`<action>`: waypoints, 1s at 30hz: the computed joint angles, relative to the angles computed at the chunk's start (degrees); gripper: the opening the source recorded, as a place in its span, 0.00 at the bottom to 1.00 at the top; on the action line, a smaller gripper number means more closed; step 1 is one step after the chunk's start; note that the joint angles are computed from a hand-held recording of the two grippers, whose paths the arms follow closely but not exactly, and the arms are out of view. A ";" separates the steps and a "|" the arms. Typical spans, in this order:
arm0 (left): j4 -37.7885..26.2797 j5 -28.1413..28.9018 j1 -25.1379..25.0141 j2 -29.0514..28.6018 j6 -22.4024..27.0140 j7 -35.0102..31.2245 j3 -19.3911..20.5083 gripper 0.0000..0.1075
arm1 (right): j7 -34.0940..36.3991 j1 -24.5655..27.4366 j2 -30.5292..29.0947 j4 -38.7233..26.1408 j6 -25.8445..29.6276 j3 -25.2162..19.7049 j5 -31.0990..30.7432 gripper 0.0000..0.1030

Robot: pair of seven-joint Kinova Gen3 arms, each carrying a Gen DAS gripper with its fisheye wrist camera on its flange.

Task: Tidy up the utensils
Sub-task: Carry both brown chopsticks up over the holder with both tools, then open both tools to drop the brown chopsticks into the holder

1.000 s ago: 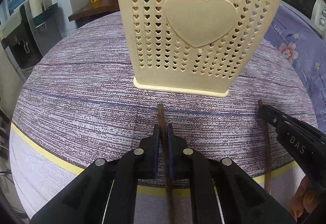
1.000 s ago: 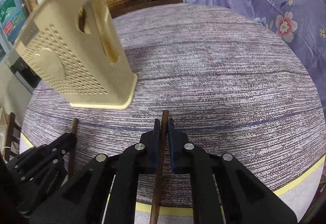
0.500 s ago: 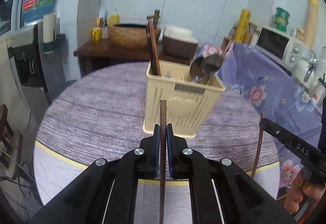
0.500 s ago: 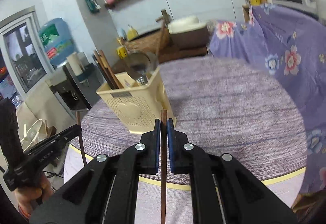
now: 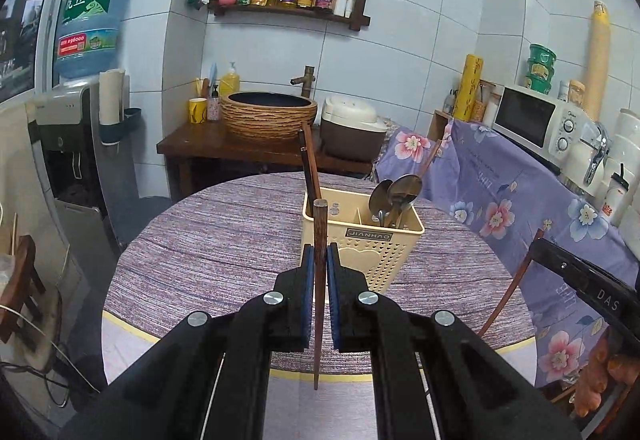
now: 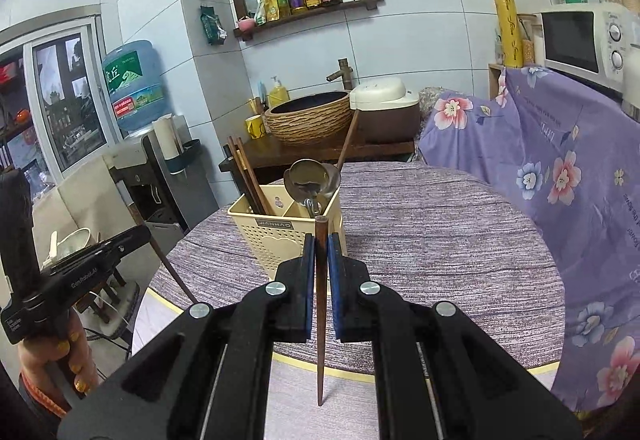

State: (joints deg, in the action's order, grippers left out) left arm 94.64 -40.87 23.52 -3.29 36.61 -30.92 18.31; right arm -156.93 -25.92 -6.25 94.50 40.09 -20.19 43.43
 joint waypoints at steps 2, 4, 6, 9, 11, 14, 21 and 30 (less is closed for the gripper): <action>0.24 -0.56 -0.02 -0.21 0.00 0.70 0.18 0.07 | 0.62 -0.14 -0.10 -0.33 0.43 -0.03 -0.16 0.07; 0.46 -0.81 -0.10 -0.49 -0.16 0.94 0.23 0.07 | 1.21 -0.13 -0.08 -0.47 0.53 0.06 -0.17 0.07; 0.48 -0.68 -0.28 -0.81 -0.21 0.81 0.33 0.07 | 2.32 -0.19 0.00 -1.00 0.52 0.35 -0.92 0.07; -0.42 1.43 -1.45 -1.23 -0.50 -1.59 0.69 0.07 | 6.00 -0.16 0.16 -2.60 0.21 1.42 -3.96 0.07; -1.88 4.81 -4.73 -1.52 -0.95 -5.30 2.49 0.07 | 9.42 0.00 0.42 -4.59 0.06 2.42 -6.78 0.07; -6.25 11.53 -2.24 -0.93 -1.12 -12.29 -2.48 0.07 | 14.38 0.36 1.49 -9.22 1.21 3.32 -9.33 0.07; -20.82 15.08 -3.47 3.58 0.44 -18.13 -4.03 0.07 | 17.05 -1.10 6.31 -25.16 4.94 5.22 -5.40 0.07; -28.41 0.15 6.18 11.97 1.68 -9.39 -10.13 0.07 | 18.52 -6.89 14.02 -34.70 6.67 10.97 -3.86 0.07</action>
